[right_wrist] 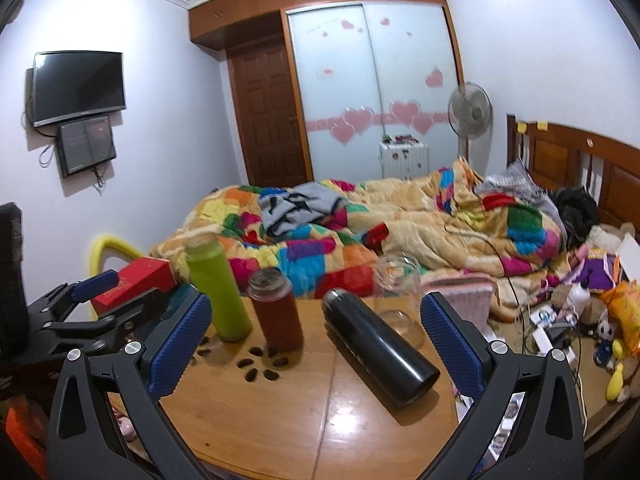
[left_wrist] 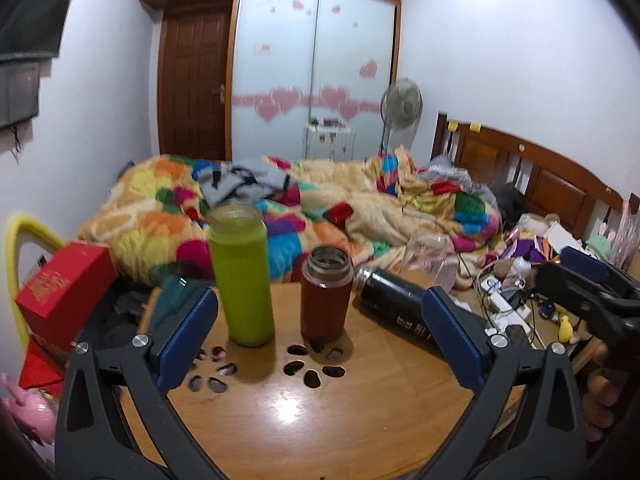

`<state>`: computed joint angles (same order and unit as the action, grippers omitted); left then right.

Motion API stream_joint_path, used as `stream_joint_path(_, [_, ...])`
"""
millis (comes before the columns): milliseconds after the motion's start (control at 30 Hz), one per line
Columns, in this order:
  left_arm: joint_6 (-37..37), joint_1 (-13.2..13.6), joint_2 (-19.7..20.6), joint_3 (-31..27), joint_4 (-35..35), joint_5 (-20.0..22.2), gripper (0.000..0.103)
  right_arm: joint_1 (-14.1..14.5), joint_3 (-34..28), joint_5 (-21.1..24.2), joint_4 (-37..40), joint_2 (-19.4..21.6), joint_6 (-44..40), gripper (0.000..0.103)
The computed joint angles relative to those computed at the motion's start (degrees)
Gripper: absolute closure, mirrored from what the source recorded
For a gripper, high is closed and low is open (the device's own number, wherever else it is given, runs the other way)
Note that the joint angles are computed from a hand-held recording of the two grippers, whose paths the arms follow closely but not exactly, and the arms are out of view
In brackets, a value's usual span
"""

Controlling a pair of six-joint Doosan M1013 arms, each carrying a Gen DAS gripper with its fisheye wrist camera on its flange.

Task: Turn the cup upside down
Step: 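Move the left tool to the open red thermos cup and close on it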

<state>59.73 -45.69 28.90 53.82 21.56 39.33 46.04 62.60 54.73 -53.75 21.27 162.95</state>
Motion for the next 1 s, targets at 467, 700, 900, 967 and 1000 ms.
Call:
stream_joint_path(467, [7.58, 1.82, 15.79, -20.56, -9.93, 13.67, 0.017, -4.18, 7.15, -1.9, 7.27, -1.79, 0.9, 0.0])
stream_joint_path(700, [6.38, 2.31, 20.81, -29.25, -10.74, 17.9, 0.034, -5.59, 9.02, -3.57, 10.6, -1.76, -0.49, 0.0])
stream_joint_path(900, [8.01, 2.83, 20.07, -28.73, -13.88, 19.13, 0.04, -6.41, 9.9, -6.99, 14.93, -1.51, -4.67, 0.0])
stream_joint_path(967, [10.59, 2.89, 18.79, -26.72, -16.1, 18.44, 0.041, -6.66, 10.28, -8.95, 16.62, -1.42, -6.57, 0.0])
stream_joint_path(1000, [12.34, 3.0, 17.88, -25.27, -18.0, 18.06, 0.041, -6.77, 10.45, -10.09, 17.59, -1.33, -7.69, 0.0])
